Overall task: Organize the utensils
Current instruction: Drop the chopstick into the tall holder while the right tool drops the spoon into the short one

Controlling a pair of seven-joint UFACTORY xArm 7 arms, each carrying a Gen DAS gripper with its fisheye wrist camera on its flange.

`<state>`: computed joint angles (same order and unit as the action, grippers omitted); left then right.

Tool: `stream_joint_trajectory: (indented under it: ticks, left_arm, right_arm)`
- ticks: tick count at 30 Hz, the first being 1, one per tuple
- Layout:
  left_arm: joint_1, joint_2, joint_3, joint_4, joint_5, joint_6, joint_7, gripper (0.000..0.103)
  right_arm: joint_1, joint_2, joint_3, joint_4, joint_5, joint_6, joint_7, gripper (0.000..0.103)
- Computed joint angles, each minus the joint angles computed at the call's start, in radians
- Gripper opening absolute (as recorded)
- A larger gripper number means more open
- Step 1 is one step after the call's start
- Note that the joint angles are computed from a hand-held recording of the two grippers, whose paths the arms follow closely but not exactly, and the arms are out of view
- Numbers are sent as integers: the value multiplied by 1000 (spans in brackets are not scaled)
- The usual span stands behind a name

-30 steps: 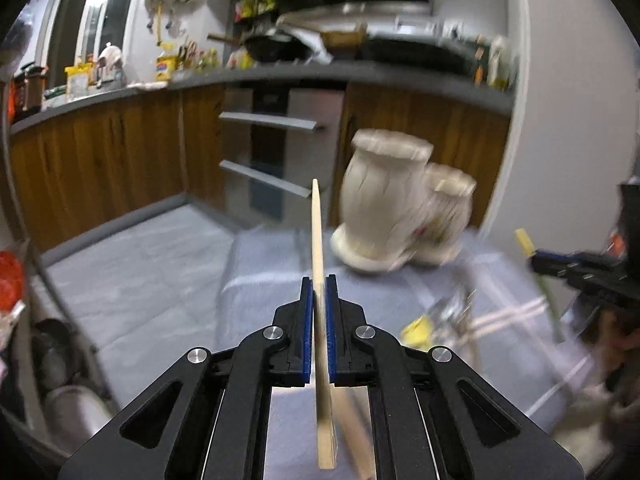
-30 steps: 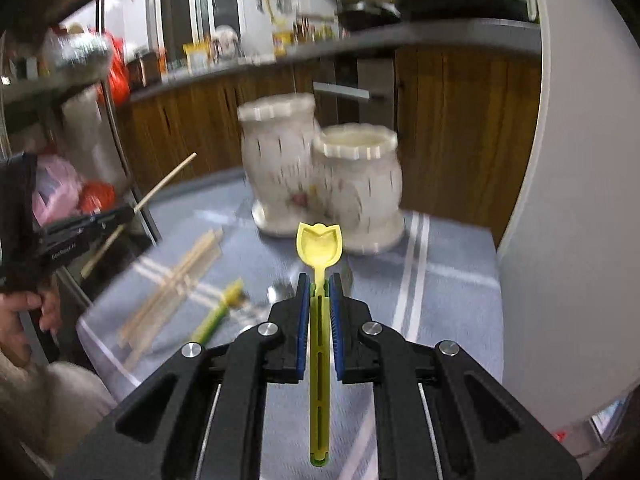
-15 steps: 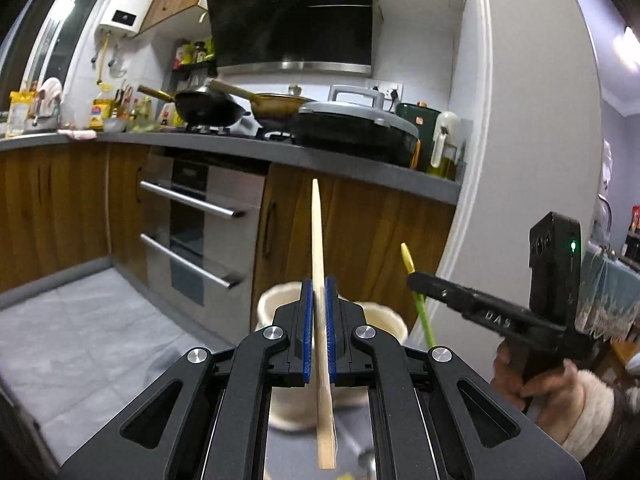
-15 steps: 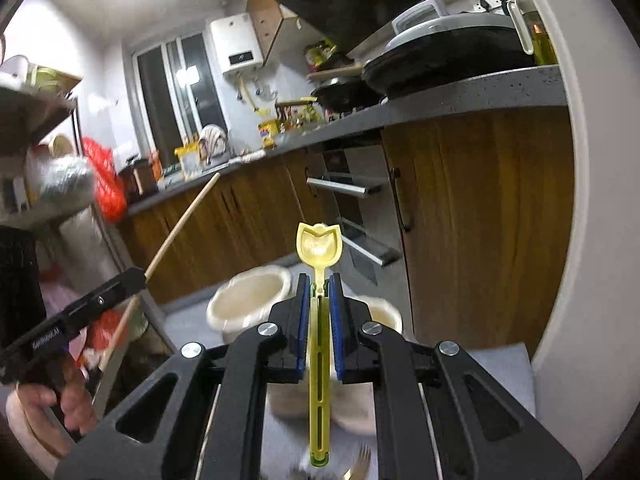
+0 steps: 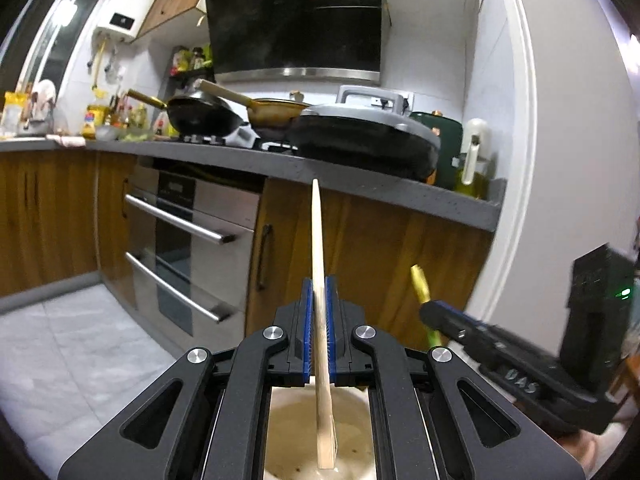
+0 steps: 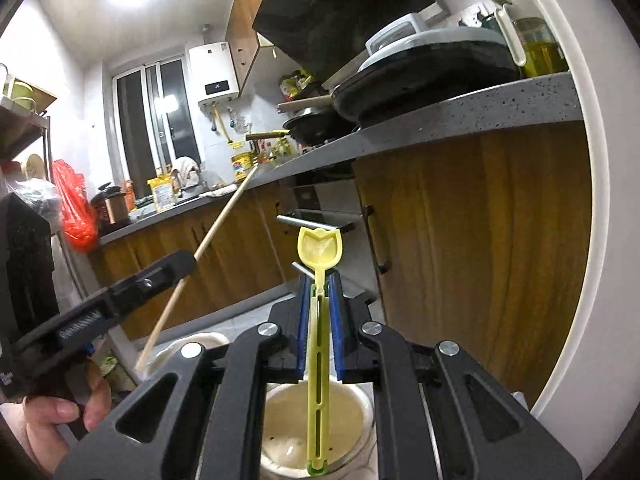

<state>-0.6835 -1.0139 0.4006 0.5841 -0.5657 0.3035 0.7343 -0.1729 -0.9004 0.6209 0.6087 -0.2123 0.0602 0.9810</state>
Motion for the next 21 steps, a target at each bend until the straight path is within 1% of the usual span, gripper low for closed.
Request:
stream_joint_trajectory:
  ticks: [3, 6, 7, 10, 15, 18, 21]
  left_arm:
    - [-6, 12, 3, -15, 0, -52, 4, 7]
    - [-7, 12, 15, -22, 12, -50, 2, 7]
    - [-1, 9, 11, -31, 19, -56, 5, 7]
    - [11, -15, 16, -46, 35, -42, 7, 7]
    - [54, -95, 22, -78, 58, 7, 17, 7]
    - [99, -155, 15, -104, 76, 45, 23, 7]
    - [167, -182, -16, -125, 104, 83, 12, 7]
  right_arm:
    - [-42, -8, 22, -3, -1, -37, 15, 10]
    - [-66, 9, 41, 16, -8, -35, 4, 10]
    - [-59, 27, 41, 23, -11, -21, -5, 10]
    - [-17, 48, 25, 28, -20, 36, -28, 10]
    - [78, 13, -14, 32, -46, 186, -59, 10]
    - [132, -3, -25, 36, -61, 264, -69, 10]
    - [168, -10, -25, 36, -72, 310, -62, 10]
